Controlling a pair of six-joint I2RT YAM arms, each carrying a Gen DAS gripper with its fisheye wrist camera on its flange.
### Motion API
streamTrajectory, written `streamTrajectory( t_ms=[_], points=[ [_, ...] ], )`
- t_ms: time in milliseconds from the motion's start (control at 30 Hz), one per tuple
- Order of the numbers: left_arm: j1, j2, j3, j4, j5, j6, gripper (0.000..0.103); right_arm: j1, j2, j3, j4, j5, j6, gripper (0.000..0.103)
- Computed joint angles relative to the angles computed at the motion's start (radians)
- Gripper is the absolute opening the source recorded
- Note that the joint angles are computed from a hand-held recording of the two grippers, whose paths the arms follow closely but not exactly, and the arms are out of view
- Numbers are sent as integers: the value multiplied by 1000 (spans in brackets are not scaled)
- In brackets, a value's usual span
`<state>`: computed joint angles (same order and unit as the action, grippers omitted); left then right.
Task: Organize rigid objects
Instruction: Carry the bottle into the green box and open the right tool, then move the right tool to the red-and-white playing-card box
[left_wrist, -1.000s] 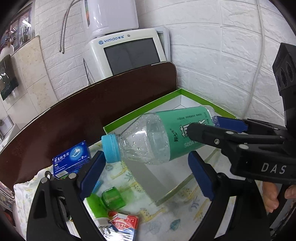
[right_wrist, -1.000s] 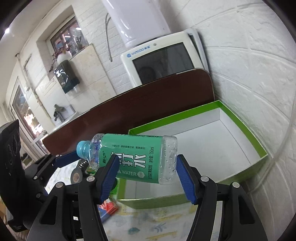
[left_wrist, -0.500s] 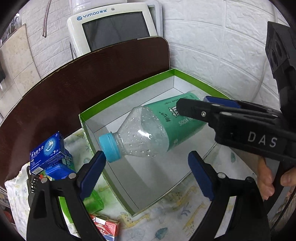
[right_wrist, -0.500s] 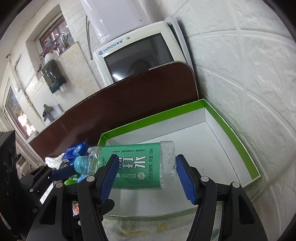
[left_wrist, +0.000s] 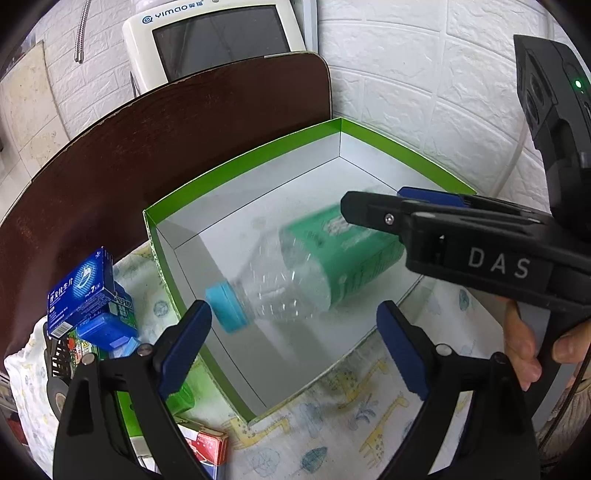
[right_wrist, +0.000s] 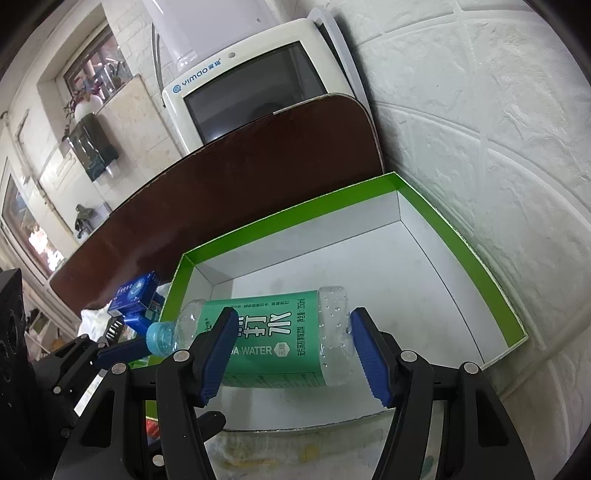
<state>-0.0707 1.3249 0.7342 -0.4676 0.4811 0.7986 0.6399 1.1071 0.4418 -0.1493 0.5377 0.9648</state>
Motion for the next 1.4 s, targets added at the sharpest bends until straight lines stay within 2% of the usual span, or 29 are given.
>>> streamTrajectory(
  t_ms=[167, 333, 567, 733, 867, 1000, 1100, 1200, 1300, 1333, 1367, 1400],
  points=[
    [43, -31, -11, -11, 12, 32, 91, 22, 0, 10, -23, 36, 30, 66],
    [165, -31, 24, -47, 74, 67, 91, 74, -34, 30, -88, 93, 76, 66],
    [377, 39, 111, -85, 146, 118, 91, 166, 14, 113, -135, 151, 88, 66],
    [520, 114, 153, -124, 171, 211, 91, 250, 84, 176, -92, 167, 51, 66],
    [634, 205, 186, -177, 176, 346, 91, 313, 153, 207, 35, 103, -53, 66],
    [721, 296, 227, -273, 178, 487, 91, 357, 288, 262, 159, -17, -152, 66],
    [755, 332, 224, -321, 177, 579, 91, 364, 419, 333, 175, -92, -157, 66],
    [759, 335, 187, -302, 161, 619, 91, 350, 529, 384, 186, -157, -124, 66],
    [744, 352, 161, -254, 153, 594, 81, 326, 622, 432, 175, -189, -76, 66],
    [734, 369, 169, -257, 144, 585, 69, 321, 642, 441, 173, -192, -64, 66],
    [727, 387, 180, -262, 133, 575, 63, 320, 659, 446, 174, -187, -49, 66],
    [722, 406, 193, -275, 130, 569, 63, 320, 681, 461, 165, -172, -32, 66]
  ],
)
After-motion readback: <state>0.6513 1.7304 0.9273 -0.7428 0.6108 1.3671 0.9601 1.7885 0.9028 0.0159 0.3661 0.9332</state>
